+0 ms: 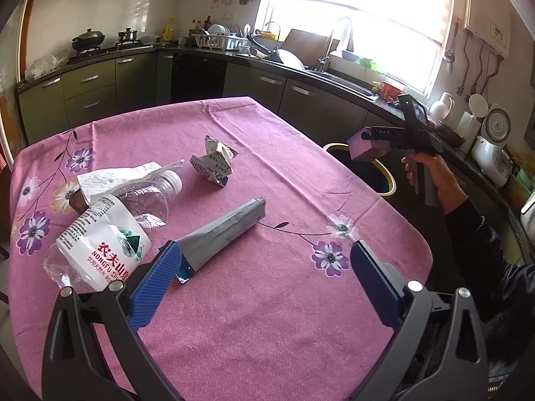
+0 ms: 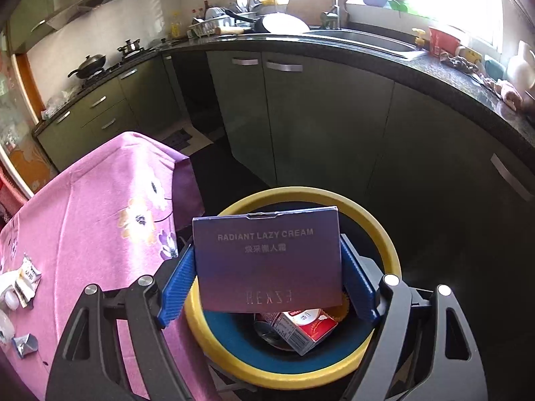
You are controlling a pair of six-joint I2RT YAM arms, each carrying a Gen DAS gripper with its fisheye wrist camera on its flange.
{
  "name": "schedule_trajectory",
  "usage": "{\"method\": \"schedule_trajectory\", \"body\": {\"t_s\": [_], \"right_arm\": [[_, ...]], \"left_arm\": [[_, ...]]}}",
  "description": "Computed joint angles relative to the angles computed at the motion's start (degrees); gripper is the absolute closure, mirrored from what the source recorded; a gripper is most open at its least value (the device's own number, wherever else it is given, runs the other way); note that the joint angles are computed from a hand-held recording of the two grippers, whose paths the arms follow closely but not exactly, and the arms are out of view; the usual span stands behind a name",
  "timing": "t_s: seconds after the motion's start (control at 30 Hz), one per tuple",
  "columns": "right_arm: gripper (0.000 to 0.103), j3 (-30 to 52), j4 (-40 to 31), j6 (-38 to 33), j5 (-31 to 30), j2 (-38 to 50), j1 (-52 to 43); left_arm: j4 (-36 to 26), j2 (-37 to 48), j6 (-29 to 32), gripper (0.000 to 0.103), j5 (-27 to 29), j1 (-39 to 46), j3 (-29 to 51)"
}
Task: Collect trash
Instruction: 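Carry the purple box over the bin and release it with the right gripper, then grasp the grey foil packet with the left gripper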
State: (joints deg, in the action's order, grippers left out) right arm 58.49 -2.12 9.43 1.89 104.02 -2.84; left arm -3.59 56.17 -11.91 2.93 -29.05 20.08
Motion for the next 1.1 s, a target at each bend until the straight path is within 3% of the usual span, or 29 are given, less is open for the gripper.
{"method": "schedule_trajectory", "body": {"t_s": [0.27, 0.67, 1.1], "right_arm": [[0.024, -11.93, 7.32, 1.01, -2.61, -7.45, 1.61], [0.022, -19.92, 6.88, 2.42, -1.68, -18.49, 11.93], [0.022, -20.34, 6.84, 3.34, -2.55, -18.31, 15.37]], "left_arm": [[2.96, 9.64, 5.97, 0.007, 3.15, 1.88, 3.52], [6.36, 26.79, 14.67, 0.007, 11.72, 8.14, 11.45], [6.54, 35.17, 19.61, 0.007, 9.06, 7.56, 16.83]]}}
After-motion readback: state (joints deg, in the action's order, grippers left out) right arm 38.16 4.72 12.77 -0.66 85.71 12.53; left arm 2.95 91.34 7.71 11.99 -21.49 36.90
